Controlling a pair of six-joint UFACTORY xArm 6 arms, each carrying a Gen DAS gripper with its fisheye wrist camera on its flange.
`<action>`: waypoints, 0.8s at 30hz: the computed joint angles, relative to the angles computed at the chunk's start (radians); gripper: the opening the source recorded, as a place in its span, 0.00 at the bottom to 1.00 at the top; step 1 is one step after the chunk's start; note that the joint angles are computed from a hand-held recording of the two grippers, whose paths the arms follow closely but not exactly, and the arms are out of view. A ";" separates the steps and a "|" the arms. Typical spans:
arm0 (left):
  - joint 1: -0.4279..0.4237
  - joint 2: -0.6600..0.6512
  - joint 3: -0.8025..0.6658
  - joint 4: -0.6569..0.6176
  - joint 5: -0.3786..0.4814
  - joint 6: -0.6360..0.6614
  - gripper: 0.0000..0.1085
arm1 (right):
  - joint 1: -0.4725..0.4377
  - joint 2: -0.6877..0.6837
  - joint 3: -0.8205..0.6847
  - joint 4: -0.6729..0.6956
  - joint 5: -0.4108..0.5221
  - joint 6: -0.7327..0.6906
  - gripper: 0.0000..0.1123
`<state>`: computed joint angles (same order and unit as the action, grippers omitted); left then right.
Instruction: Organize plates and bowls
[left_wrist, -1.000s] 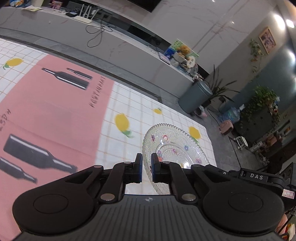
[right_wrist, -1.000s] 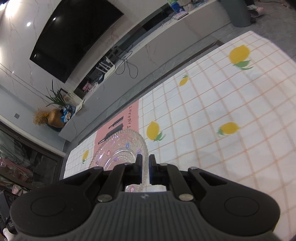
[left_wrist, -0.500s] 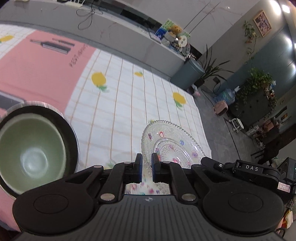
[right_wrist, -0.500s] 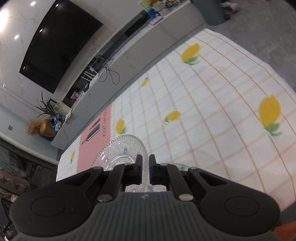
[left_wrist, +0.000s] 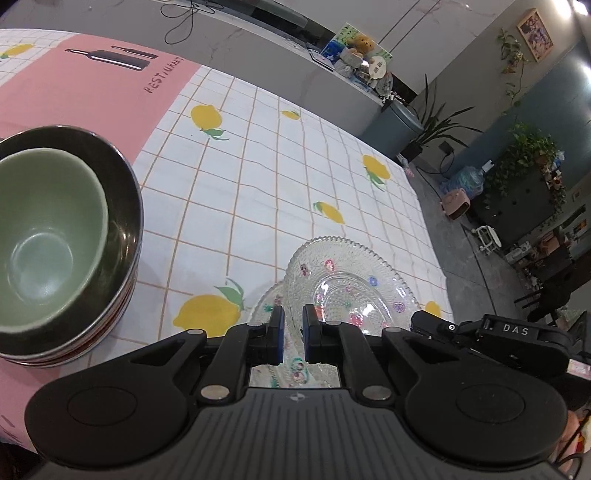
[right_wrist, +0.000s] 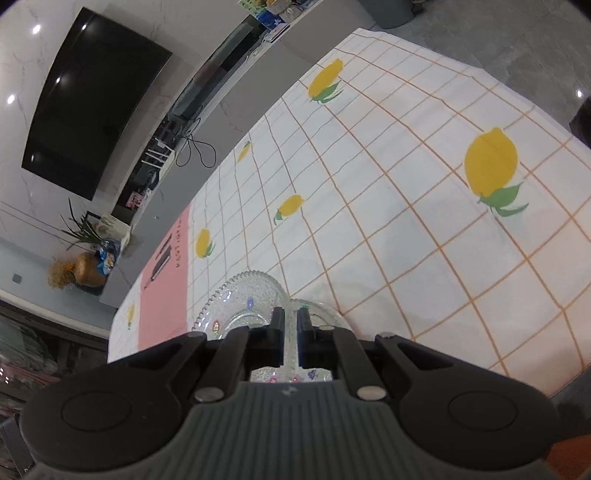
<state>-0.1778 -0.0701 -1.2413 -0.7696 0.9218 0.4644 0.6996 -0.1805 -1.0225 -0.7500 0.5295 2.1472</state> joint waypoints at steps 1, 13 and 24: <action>-0.001 0.000 0.003 0.000 -0.002 0.003 0.09 | -0.001 0.005 -0.002 0.011 -0.001 -0.008 0.04; -0.037 0.000 0.034 0.105 -0.063 -0.055 0.09 | 0.019 0.071 -0.062 0.151 0.081 -0.124 0.04; -0.062 -0.010 0.058 0.193 -0.097 -0.064 0.09 | 0.030 0.099 -0.094 0.186 0.133 -0.171 0.07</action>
<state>-0.2396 -0.0798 -1.1830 -0.5765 0.8244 0.4006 0.7295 -0.0818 -1.1168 -0.5641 0.6629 1.9758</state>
